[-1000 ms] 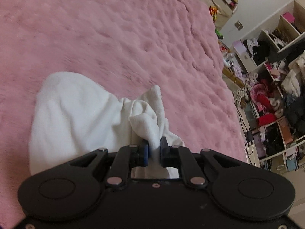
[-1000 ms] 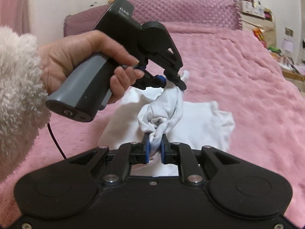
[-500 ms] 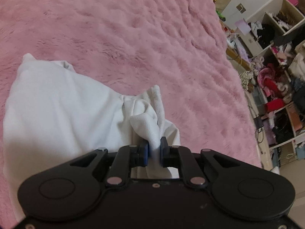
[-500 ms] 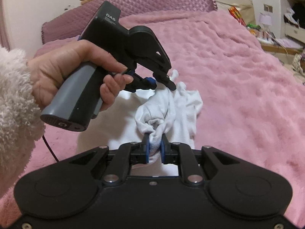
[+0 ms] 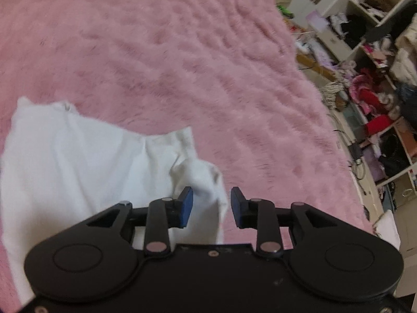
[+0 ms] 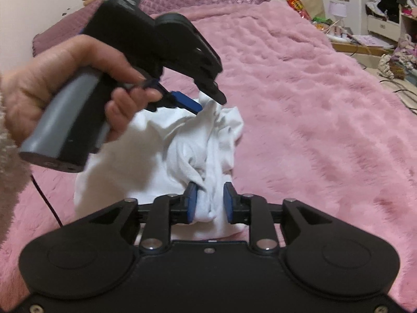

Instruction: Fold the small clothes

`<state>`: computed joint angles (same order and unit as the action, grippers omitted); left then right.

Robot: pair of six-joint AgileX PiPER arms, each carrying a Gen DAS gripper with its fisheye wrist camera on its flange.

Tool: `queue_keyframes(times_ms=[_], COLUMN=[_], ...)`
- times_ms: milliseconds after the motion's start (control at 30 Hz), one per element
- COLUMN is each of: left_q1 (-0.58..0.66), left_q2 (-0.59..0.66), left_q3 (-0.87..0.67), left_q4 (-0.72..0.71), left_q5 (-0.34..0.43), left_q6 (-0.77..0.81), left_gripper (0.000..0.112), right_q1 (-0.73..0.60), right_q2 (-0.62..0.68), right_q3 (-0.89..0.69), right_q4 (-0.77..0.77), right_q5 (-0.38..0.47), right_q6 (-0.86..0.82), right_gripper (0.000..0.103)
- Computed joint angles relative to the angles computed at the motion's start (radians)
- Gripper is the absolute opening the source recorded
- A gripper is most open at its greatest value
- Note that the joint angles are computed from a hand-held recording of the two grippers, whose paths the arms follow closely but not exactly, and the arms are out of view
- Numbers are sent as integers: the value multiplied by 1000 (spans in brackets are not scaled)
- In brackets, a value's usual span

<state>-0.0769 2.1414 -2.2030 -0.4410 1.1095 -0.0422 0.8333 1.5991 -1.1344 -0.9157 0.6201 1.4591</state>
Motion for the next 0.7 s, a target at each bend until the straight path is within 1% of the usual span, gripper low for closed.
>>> queue_keyframes(times_ms=[100, 167, 267, 333, 367, 400, 433, 500, 567, 633, 667, 700], left_q1=[26, 59, 129, 175, 195, 212, 225, 234, 220, 204, 201, 202], left_q2=[-104, -200, -360, -440, -478, -512, -542, -590, -628, -635, -628, -621], left_q3=[127, 255, 492, 618, 683, 741, 789, 867, 932, 967, 976, 985], left_q4=[-37, -65, -124, -168, -190, -209, -223, -225, -195, -174, -174, -182], left_q5=[-56, -106, -169, -179, -184, -185, -184, -194, -220, -238, -237, -237], left_q6=[65, 119, 207, 255, 278, 303, 326, 360, 371, 372, 372, 381], left_gripper=[34, 36, 38, 38, 38, 38, 38, 38, 38, 38, 38, 38], right_q1=[28, 50, 30, 1, -10, -25, -39, -86, -111, -131, -139, -139], right_q2=[-16, -40, -46, -12, 8, 29, 47, 83, 117, 155, 177, 187], right_q3=[-11, -5, -37, -93, -114, -132, -151, -186, -223, -262, -289, -296], right_q4=[-27, -92, -94, -47, -35, -27, 2, 109, 220, 307, 355, 372], right_q5=[76, 101, 61, 35, 25, 7, -6, -64, -77, -74, -57, -54], right_q6=[32, 75, 34, -60, -92, -113, -146, -244, -346, -423, -470, -481], right_gripper=[24, 24, 25, 33, 39, 41, 41, 41, 41, 41, 39, 33])
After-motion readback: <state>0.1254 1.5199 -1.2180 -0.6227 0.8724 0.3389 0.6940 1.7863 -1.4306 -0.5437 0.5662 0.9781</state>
